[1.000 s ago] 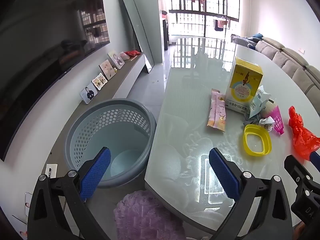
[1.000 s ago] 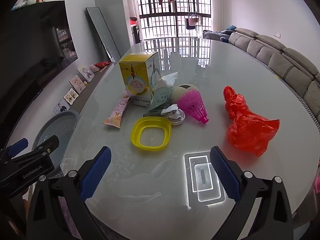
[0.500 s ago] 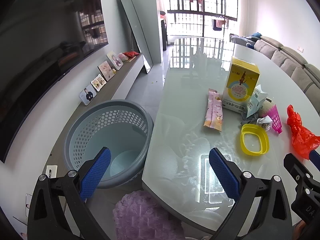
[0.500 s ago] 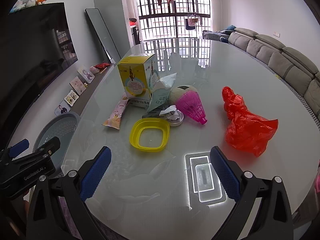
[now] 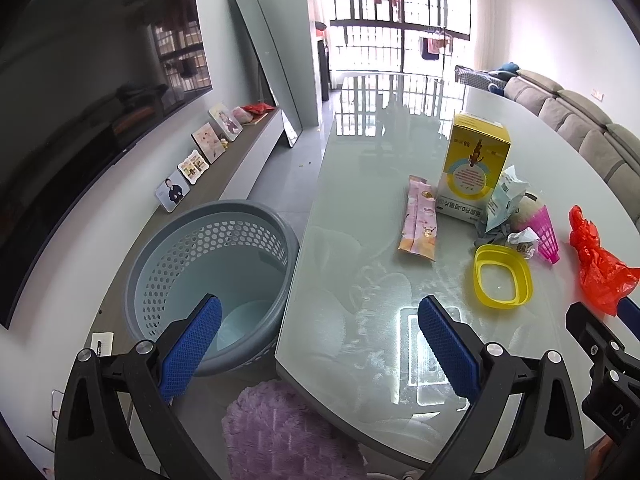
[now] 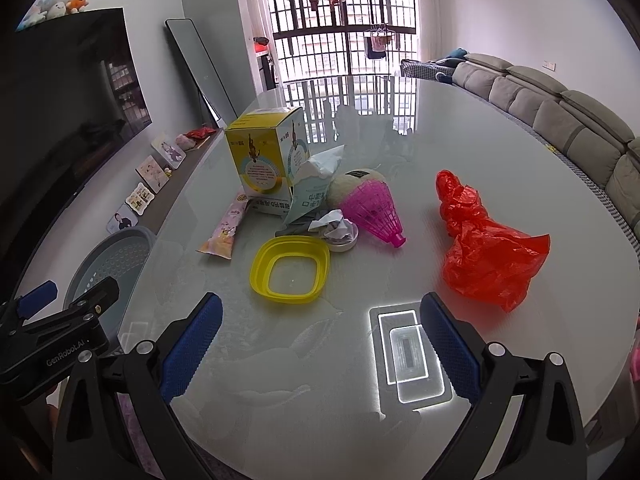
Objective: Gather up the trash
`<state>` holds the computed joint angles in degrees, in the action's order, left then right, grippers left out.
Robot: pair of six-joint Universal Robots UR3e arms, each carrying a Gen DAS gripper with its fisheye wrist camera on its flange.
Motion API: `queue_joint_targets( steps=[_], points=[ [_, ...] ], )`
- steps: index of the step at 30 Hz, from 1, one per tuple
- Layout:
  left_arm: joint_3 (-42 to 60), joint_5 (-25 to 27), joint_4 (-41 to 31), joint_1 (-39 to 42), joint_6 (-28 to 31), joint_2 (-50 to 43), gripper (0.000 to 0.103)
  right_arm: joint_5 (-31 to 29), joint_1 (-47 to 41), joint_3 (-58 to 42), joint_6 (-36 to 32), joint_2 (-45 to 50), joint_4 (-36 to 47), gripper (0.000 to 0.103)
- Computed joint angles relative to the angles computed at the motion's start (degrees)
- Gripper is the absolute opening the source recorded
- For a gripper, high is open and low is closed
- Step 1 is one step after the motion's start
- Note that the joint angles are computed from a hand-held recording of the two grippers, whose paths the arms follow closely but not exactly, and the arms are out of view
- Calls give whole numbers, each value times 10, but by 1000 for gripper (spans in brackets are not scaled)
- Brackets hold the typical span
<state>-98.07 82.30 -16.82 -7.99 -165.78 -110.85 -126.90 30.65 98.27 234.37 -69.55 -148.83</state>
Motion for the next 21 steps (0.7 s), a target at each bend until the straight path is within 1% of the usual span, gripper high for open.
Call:
queue_joint_targets(
  steps=[21],
  points=[
    [-2,-2,0,3,2,2,97,1,0,4,-2,-2,-4,95]
  ],
)
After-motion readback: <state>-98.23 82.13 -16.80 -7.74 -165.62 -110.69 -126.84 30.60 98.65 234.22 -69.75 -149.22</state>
